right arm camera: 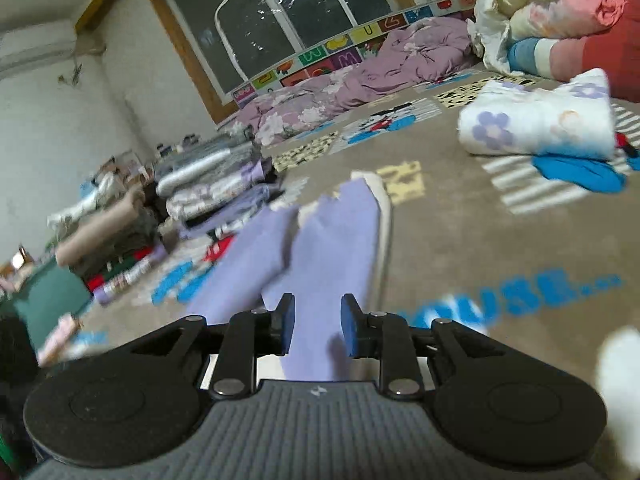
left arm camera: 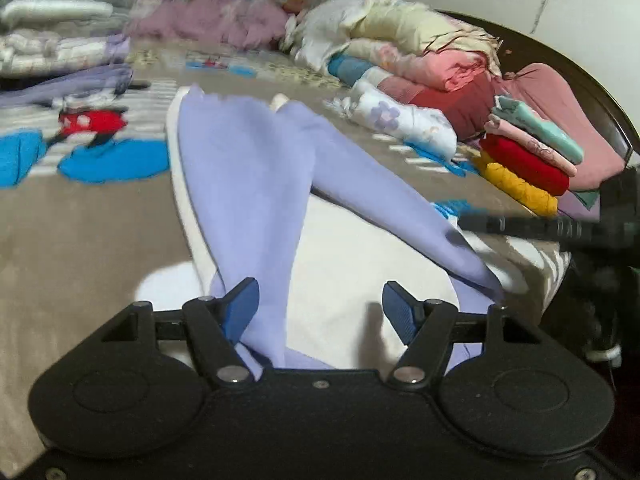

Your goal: Fold clothes

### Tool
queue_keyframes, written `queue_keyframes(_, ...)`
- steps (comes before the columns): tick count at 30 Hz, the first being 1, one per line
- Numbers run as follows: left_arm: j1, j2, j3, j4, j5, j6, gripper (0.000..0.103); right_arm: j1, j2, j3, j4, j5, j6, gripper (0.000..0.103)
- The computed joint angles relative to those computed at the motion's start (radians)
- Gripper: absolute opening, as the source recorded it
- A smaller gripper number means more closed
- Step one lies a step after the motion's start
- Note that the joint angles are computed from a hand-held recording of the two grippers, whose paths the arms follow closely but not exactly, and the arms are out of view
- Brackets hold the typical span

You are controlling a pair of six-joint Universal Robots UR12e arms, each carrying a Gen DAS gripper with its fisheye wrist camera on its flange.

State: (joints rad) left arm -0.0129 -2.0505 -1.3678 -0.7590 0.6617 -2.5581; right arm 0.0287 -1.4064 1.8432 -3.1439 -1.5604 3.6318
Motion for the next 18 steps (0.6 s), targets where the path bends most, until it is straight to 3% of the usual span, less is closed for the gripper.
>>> queue_keyframes(4,0.018,0.013,-0.032,0.154,-0.043,-0.094,0.068,0.027,-0.021,0.047,0.005,-0.048,-0.09,0.028)
queue_keyframes(7,0.035,0.027,-0.055,0.234,-0.014,-0.113,0.068,0.042,-0.033,0.069,-0.032,-0.071,-0.18,0.028)
queue_keyframes(9,0.039,0.044,-0.076,0.263,0.032,-0.082,0.068,0.048,-0.043,0.077,-0.044,-0.079,-0.237,0.028)
queue_keyframes(12,0.047,0.075,-0.118,0.306,0.09,0.021,0.068,0.062,-0.056,0.083,-0.033,-0.114,-0.34,0.028)
queue_keyframes(18,0.044,0.125,-0.186,0.288,0.174,0.317,0.068,0.099,-0.068,0.086,-0.005,-0.153,-0.508,0.032)
